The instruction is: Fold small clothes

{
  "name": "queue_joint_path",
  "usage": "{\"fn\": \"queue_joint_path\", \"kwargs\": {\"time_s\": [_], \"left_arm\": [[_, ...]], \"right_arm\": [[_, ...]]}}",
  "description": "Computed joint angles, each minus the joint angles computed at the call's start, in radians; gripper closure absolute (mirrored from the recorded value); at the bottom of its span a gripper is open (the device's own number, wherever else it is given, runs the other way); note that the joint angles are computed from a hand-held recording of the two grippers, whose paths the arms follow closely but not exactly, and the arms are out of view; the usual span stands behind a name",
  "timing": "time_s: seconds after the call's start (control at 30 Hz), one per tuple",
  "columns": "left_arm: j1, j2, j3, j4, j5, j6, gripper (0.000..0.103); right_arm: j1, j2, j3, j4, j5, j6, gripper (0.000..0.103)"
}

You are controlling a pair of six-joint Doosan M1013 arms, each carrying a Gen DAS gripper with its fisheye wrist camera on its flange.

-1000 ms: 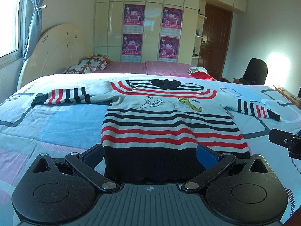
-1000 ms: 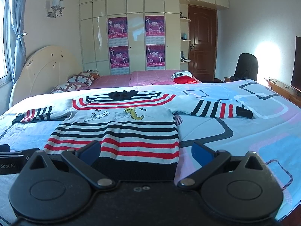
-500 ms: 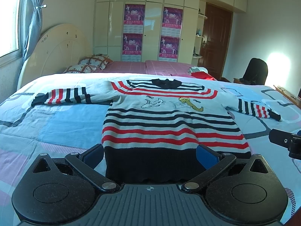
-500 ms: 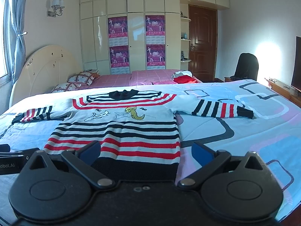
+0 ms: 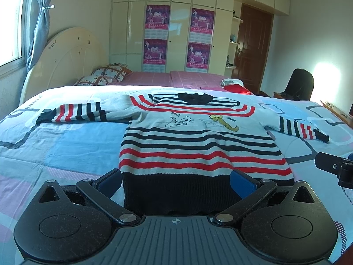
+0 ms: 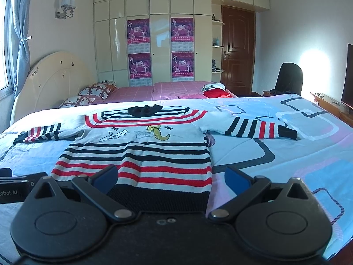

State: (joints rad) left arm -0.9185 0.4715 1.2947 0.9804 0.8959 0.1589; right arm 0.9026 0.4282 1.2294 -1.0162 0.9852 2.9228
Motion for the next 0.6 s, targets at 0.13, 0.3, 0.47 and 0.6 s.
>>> {"fn": "queue_joint_path", "kwargs": {"time_s": [0.13,0.3,0.47,0.6], "left_arm": [[0.001,0.001,-0.002,-0.002,0.0,0.003,0.0],[0.001,0.0,0.001,-0.003,0.001,-0.003,0.0],[0.003,0.0,0.002,-0.009,-0.001,-0.004,0.0],[0.006,0.005,-0.005,-0.01,0.002,-0.007,0.0]], "right_arm": [[0.0,0.001,-0.001,-0.001,-0.001,0.0,0.0],[0.0,0.005,-0.006,0.005,-0.001,-0.007,0.0],[0.0,0.005,-0.006,0.005,-0.002,-0.008,0.0],[-0.003,0.014,-0.017,0.018,-0.005,-0.029,0.0]]}}
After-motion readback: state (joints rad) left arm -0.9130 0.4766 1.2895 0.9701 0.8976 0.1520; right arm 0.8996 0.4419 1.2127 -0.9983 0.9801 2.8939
